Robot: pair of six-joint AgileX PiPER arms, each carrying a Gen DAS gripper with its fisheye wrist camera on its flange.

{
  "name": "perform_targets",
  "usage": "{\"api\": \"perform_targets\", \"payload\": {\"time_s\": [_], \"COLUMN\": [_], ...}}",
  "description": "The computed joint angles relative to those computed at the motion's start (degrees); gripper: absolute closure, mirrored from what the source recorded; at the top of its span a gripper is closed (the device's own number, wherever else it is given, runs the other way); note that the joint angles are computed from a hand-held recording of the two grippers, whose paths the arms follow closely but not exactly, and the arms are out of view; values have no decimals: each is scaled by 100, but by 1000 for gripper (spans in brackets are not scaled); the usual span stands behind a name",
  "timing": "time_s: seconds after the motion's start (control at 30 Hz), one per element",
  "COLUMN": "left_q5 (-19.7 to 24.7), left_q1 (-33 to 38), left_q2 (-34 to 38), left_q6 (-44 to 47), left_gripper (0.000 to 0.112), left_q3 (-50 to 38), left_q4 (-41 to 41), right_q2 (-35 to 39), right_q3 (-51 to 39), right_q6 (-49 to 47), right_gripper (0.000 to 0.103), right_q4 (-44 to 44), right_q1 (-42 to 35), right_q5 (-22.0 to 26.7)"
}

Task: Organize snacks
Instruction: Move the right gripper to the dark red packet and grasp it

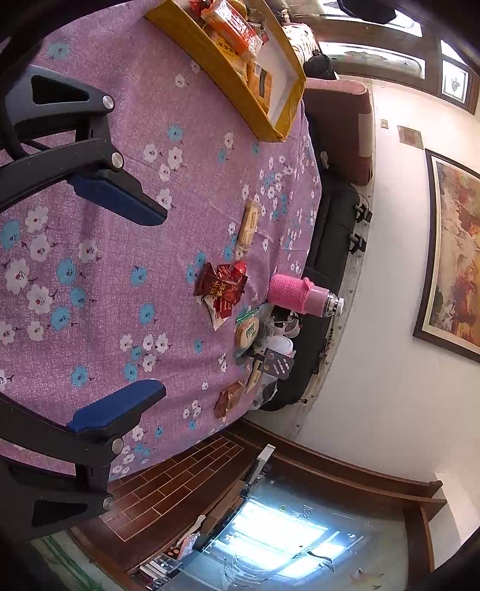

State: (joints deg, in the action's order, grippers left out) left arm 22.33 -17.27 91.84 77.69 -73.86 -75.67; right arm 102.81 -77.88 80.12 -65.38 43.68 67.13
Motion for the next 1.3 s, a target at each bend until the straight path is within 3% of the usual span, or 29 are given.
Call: {"api": "perform_targets", "payload": {"time_s": [0.2, 0.43, 0.57, 0.73, 0.83, 0.9, 0.93, 1.0, 1.1, 1.27, 1.3], "left_q5": [249, 309, 480, 694, 1014, 1259, 1365, 1515, 1556, 1467, 1470], "left_q1": [66, 58, 124, 164, 199, 213, 219, 223, 231, 241, 244], "left_q2": [220, 334, 476, 817, 1125, 1339, 1426, 1568, 1650, 1675, 1696], "left_q6": [-218, -452, -1243, -2269, -2736, -3078, -3215, -3468, -3756, -4136, -4209], "left_gripper": [27, 27, 27, 27, 27, 27, 27, 27, 27, 27, 27], "left_q3": [-190, -263, -469, -849, -1190, -1450, -1555, -1737, -1854, -1931, -1970], "left_q4": [103, 344, 1002, 1851, 2127, 2309, 2380, 2515, 2699, 3086, 3180], "right_q2": [9, -200, -536, -768, -552, -225, -45, 461, 1364, 2738, 3027], "right_q3": [-128, 67, 279, 446, 263, -48, -238, -915, -2260, -4440, -4925], "right_q6": [-163, -119, -229, -947, -2054, -3026, -3545, -4580, -5375, -5158, -5061], "right_gripper": [16, 16, 16, 17, 22, 35, 37, 39, 38, 39, 44], "right_q4": [79, 367, 877, 2206, 3598, 4744, 5317, 6344, 7121, 6835, 6664], "right_q1": [9, -273, -921, -2481, -3454, -3944, -4121, -4356, -4410, -4047, -3966], "right_q5": [193, -106, -913, -2354, -3131, -3482, -3603, -3557, -3091, -1933, -1578]}}
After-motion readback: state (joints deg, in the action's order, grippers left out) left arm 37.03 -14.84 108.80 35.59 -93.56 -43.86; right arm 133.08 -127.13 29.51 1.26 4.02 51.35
